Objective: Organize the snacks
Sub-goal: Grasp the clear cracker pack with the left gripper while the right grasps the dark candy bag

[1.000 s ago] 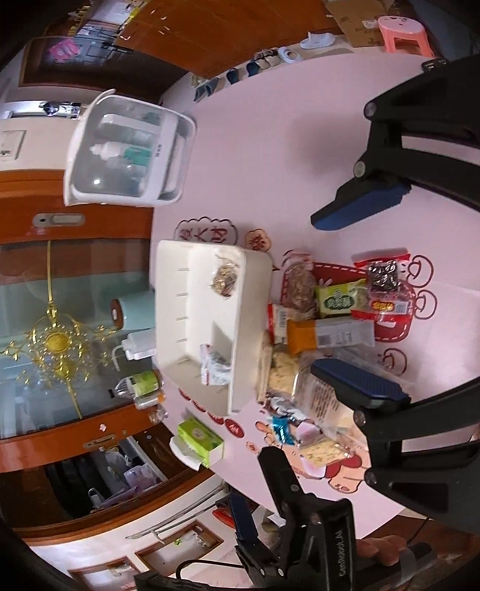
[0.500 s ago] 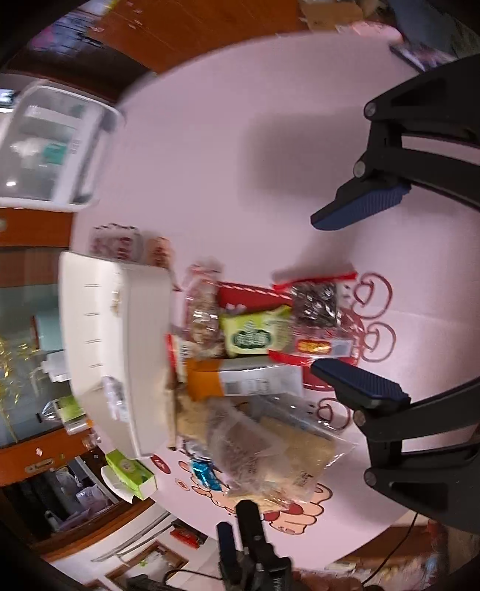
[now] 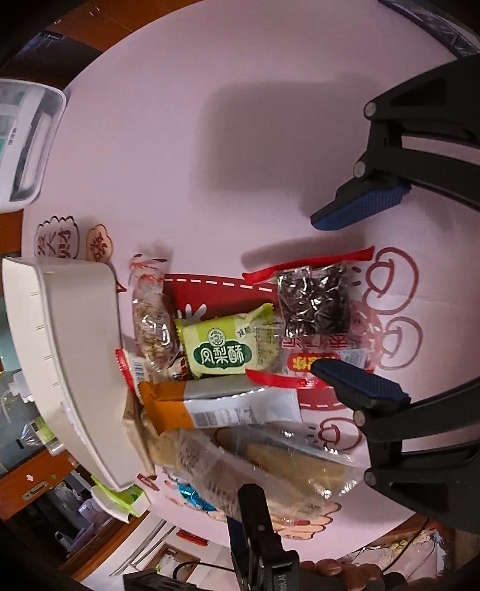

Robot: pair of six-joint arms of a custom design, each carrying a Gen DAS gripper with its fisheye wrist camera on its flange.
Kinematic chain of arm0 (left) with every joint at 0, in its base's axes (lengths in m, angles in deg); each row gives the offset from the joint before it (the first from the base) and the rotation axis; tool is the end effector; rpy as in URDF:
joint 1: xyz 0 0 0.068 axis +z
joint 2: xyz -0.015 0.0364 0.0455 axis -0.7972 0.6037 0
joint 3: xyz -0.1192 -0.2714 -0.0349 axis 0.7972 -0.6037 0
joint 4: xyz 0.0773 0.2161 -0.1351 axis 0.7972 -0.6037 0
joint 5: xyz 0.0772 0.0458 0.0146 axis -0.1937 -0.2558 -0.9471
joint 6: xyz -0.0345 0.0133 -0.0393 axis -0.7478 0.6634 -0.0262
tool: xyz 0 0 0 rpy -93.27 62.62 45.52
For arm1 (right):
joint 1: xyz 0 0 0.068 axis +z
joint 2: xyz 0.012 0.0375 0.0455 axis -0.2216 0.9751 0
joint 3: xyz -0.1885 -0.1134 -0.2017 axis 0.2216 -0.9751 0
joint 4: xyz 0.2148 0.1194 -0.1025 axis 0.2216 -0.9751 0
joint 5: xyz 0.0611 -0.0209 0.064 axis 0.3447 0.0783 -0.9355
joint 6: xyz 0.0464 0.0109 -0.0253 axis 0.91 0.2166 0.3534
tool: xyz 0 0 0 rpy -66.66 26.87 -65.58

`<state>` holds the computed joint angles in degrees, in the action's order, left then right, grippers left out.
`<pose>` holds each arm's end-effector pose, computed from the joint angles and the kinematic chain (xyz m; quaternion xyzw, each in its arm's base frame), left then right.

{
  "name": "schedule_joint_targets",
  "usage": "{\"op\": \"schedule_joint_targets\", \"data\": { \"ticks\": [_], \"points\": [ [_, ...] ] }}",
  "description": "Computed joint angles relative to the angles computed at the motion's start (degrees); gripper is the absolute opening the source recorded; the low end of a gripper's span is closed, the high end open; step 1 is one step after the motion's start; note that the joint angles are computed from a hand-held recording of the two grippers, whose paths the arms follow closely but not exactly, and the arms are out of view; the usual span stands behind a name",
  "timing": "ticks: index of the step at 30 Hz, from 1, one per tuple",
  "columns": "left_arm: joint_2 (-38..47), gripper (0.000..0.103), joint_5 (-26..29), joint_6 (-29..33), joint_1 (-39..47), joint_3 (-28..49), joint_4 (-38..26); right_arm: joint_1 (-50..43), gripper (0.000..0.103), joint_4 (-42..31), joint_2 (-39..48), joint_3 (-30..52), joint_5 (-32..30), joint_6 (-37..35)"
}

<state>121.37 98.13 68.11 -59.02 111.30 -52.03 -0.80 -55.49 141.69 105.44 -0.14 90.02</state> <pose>0.3467 -0.0453 0.0991 0.2505 0.9584 -0.0991 0.0943 0.2191 0.0470 0.0754 0.1458 0.9755 0.0634 0.1521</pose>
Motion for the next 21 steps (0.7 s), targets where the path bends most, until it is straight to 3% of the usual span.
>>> {"op": "schedule_joint_targets", "data": {
  "ticks": [8, 10, 13, 19, 21],
  "points": [
    [2.19, 0.103, -3.58, -3.87, -3.22, 0.58, 2.95, 4.22, 0.07, 0.89, 4.31, 2.09, 3.84, 0.35],
    [3.12, 0.103, -4.38, -5.5, -4.0, 1.37, 3.38, 5.05, 0.056, 1.5, 4.24, 2.0, 4.12, 0.24],
    [5.19, 0.103, -5.92, -8.5, -5.67, 2.82, 4.24, 5.58, 0.043, 0.89, 4.11, 2.07, 5.24, 0.94],
    [7.38, 0.102, -9.75, -11.5, -8.83, 3.62, 7.0, 5.14, 0.043, 1.58, 3.58, 1.22, 4.5, 1.05],
    [7.47, 0.094, -10.27, -11.78, -9.23, 3.25, 8.08, 5.68, 0.043, 1.68, 3.43, 0.98, 4.47, 1.34]
  ]
}}
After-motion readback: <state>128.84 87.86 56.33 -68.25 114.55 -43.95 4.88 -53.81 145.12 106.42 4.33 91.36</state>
